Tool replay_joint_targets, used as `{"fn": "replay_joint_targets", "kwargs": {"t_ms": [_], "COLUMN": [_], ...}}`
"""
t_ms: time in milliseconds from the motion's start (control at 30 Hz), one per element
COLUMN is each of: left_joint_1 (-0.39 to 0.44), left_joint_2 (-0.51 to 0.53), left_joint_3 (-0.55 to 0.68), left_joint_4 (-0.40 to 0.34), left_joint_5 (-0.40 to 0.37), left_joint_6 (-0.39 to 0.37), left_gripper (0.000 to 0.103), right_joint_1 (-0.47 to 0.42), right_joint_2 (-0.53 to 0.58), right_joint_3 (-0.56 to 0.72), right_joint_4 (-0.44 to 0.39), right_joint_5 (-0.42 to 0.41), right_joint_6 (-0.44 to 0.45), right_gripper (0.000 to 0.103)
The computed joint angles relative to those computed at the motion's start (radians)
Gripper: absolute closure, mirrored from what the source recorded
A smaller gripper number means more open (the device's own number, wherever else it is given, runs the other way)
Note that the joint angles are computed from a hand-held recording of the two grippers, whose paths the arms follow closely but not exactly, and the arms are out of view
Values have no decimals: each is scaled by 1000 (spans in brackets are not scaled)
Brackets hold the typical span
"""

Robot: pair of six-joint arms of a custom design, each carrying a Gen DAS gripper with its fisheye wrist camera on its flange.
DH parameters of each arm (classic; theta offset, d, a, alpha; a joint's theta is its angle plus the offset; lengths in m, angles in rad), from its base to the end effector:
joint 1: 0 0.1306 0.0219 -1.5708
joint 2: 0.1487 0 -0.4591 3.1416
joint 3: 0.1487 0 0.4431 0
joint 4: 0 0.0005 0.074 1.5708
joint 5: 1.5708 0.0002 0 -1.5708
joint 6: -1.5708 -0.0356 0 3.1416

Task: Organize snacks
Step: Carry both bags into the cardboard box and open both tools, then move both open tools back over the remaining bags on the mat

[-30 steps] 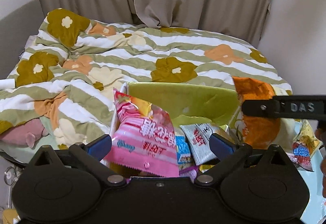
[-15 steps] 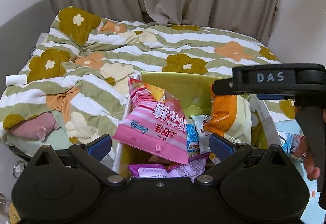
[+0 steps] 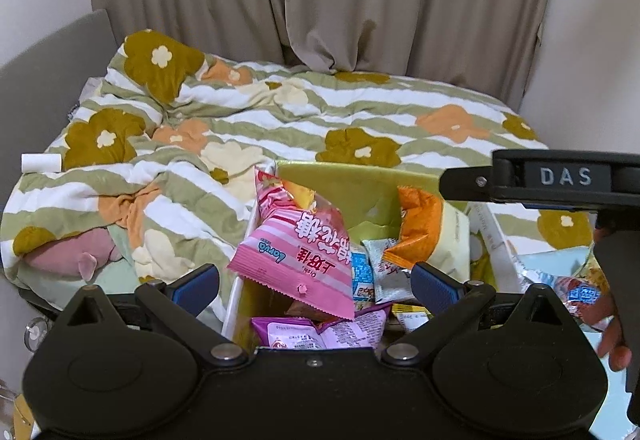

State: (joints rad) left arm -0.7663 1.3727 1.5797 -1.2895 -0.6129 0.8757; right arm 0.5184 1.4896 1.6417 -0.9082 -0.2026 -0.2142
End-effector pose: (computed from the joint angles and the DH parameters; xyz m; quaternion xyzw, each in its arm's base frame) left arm 0.3605 -0.3192 0.5890 -0.1234 0.9198 0.0308 0.3713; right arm 0.4917 0.2882 0.5809 -0.1780 0.8969 0.2279 0.3347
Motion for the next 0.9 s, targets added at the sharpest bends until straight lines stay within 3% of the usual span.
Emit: {"fn": "replay_joint_targets", "kwargs": {"t_ms": [167,333,533,667,900], "left_joint_1": [-42,-82,-120,-142,-187], "left_joint_2": [-3,-13,-8,14,96], "left_joint_3": [25,25,21,32,117], "left_joint_4": [-21,22,96,110,104], "left_joint_5": [-45,-74,-43,-20,-18], "left_joint_6": [8,-18,-95,-93,-80], "left_gripper": [0,0,0,0,0], "right_joint_1": [-13,-28,-77,-124,-259], "right_joint_2": [-68,-149,-242,-294,-348], "right_joint_3": [-34,-83,-148,-191,-248], "right_joint_4": [-12,-27,-54,-68,-51], "right_joint_5": [3,59,141,180,134], "right_joint_6": [1,-12,-44,-26,54], "right_gripper": [0,0,0,0,0]}}
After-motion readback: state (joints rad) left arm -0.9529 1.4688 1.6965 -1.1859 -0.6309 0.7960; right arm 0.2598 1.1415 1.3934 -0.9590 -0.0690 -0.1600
